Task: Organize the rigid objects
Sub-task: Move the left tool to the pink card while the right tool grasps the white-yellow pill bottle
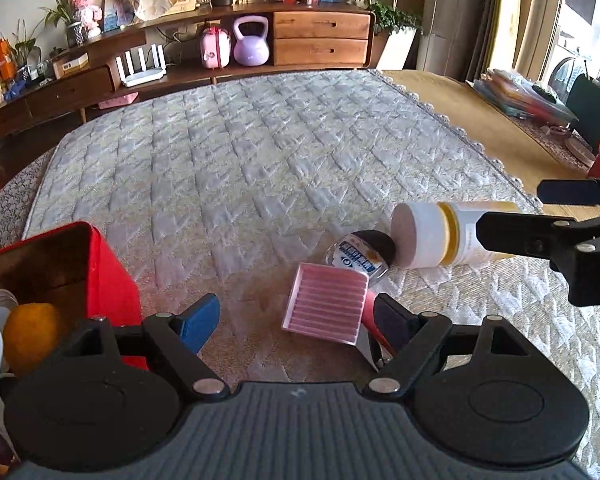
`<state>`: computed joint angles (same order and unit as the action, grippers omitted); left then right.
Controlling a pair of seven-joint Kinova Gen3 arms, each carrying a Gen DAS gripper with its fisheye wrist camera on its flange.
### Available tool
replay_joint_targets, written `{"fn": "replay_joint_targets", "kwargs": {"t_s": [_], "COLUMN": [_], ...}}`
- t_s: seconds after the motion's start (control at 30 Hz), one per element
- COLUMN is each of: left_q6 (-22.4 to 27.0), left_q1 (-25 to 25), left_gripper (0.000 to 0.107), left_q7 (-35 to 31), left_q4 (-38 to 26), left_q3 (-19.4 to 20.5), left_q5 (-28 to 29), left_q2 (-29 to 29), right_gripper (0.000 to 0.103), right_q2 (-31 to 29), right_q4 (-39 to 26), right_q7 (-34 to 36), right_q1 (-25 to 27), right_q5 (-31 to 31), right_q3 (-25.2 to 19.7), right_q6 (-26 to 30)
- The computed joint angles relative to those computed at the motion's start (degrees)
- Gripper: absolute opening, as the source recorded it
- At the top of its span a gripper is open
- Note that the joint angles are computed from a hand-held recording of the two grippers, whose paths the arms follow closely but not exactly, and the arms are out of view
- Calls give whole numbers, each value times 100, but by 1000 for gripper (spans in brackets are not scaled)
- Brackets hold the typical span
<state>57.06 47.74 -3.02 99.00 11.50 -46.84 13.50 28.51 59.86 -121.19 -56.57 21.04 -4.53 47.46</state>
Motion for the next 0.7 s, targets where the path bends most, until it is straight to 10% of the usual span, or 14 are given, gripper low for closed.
{"fn": "replay_joint_targets", "kwargs": {"t_s": [0.37, 0.7], "left_q6": [-508, -1159], "left_q1": [-178, -418], "left_gripper": [84, 76], "left_q7": [-21, 248], "left_q4": [215, 623], "left_q3": [-36, -33], "left_q5": [2, -82], "left_q2": [-121, -337], "right_gripper": [96, 63], "right_q2": [822, 693], "right_q4": [-1331, -1139], "right_q7": [2563, 3886], "right_q1": [1402, 528], "right_q5": [670, 62], "right_q3": [-2621, -1228], "right_q6": [1317, 1204]}}
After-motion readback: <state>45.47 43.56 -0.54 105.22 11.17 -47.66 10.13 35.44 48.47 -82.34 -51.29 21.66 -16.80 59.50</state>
